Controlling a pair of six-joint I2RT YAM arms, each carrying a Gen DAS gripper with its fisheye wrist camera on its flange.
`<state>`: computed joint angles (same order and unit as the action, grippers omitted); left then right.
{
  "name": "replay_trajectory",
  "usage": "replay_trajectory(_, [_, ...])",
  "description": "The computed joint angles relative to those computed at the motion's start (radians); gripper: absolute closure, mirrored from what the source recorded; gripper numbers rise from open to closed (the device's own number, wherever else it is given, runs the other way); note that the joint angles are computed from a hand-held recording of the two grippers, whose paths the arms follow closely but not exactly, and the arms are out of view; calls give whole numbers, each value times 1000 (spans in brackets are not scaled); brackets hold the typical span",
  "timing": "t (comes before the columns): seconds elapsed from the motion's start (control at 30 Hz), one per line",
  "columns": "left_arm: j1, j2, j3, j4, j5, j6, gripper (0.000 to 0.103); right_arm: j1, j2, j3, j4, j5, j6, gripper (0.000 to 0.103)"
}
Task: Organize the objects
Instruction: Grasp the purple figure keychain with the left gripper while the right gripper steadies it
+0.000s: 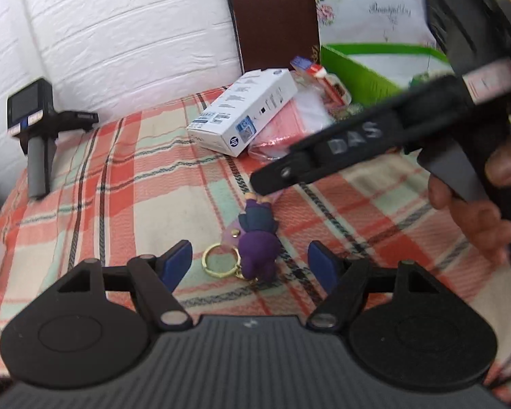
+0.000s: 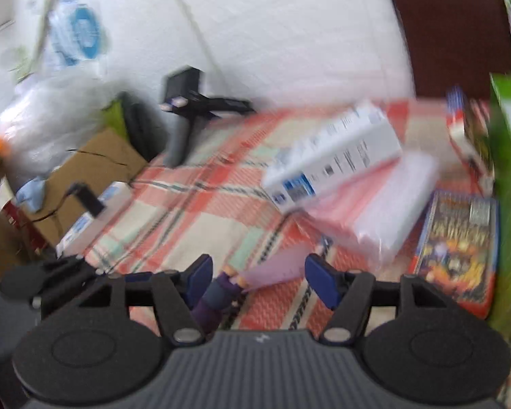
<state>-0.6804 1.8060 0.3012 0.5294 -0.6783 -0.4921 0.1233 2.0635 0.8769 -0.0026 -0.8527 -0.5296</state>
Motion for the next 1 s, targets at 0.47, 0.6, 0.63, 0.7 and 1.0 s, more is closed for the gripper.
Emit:
replay_trajectory(0.47, [-53, 0, -92, 162, 44, -17, 73, 77, -62, -174, 174, 58, 35, 65])
replay_trajectory(0.6, [-161, 13, -62, 124, 56, -9, 73, -40, -107, -192, 37, 35, -98, 65])
replay_trajectory(0.63, [-186, 33, -38, 117, 68, 0, 73, -80, -113, -194, -5, 35, -143, 65])
replay_trajectory(0.7, [-234, 86, 24, 107, 95, 30, 73, -182, -115, -195, -83, 33, -248, 65])
replay_trajectory(1.0, [-310, 319, 414, 41, 233, 284, 72, -660, -19, 17, -418, -7, -599, 54])
